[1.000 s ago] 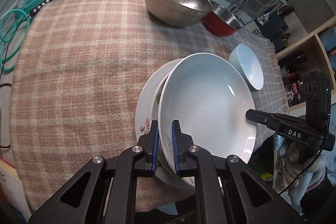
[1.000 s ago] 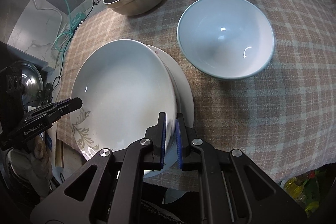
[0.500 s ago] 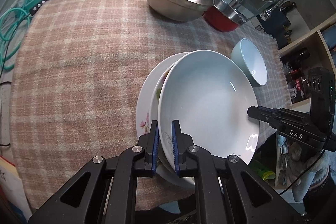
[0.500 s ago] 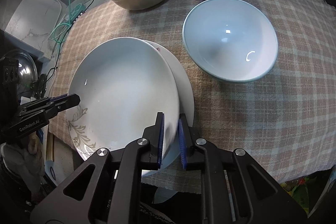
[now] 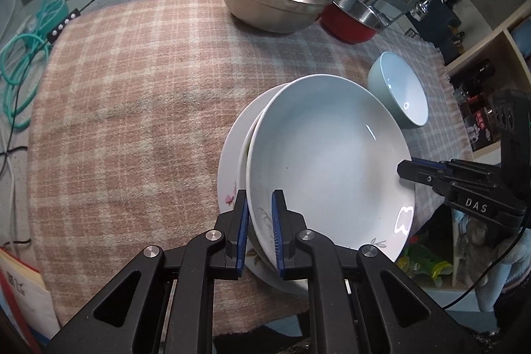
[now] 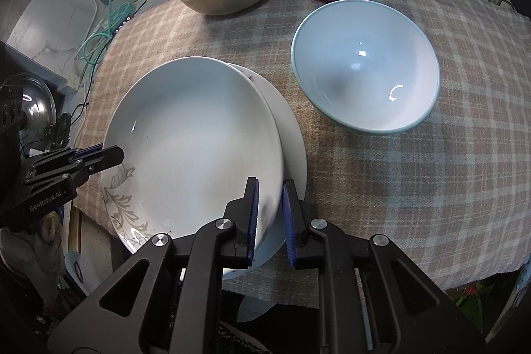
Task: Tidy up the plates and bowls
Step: 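Lower the gold-leaf plate onto the floral stack and open both grippers, then move both grippers to the rim of the large steel bowl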
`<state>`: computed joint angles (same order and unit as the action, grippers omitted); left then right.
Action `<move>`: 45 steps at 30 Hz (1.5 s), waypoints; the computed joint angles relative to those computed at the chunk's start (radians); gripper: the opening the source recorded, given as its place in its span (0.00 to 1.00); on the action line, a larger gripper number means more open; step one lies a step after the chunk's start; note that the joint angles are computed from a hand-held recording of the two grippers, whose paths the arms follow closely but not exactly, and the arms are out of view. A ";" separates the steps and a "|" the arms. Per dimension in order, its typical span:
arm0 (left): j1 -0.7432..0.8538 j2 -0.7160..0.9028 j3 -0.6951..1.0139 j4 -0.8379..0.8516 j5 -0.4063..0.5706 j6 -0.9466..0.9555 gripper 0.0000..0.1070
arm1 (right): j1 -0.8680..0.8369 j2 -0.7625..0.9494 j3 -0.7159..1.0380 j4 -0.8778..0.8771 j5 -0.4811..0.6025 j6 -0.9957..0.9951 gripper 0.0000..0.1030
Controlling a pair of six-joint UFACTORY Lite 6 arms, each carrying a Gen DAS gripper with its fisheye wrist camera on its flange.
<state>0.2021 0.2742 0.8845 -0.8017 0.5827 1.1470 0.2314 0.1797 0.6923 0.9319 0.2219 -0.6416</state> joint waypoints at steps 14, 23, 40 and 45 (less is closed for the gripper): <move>-0.031 -0.025 -0.017 0.055 -0.046 -0.034 0.15 | -0.013 -0.050 -0.021 -0.051 -0.004 0.042 0.15; 0.020 -0.004 0.061 0.034 0.029 -0.031 0.19 | -0.045 -0.118 0.004 -0.111 0.017 0.093 0.18; 0.041 0.298 0.582 0.000 0.159 -0.177 0.19 | -0.101 0.033 0.309 0.113 0.089 -0.097 0.45; 0.030 0.440 0.799 0.024 0.236 -0.258 0.19 | -0.106 0.145 0.446 0.123 0.109 -0.083 0.44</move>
<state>0.2319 0.7145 1.6836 -0.7774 0.8184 0.8895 0.1256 0.3250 1.1383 1.0554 0.3313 -0.7249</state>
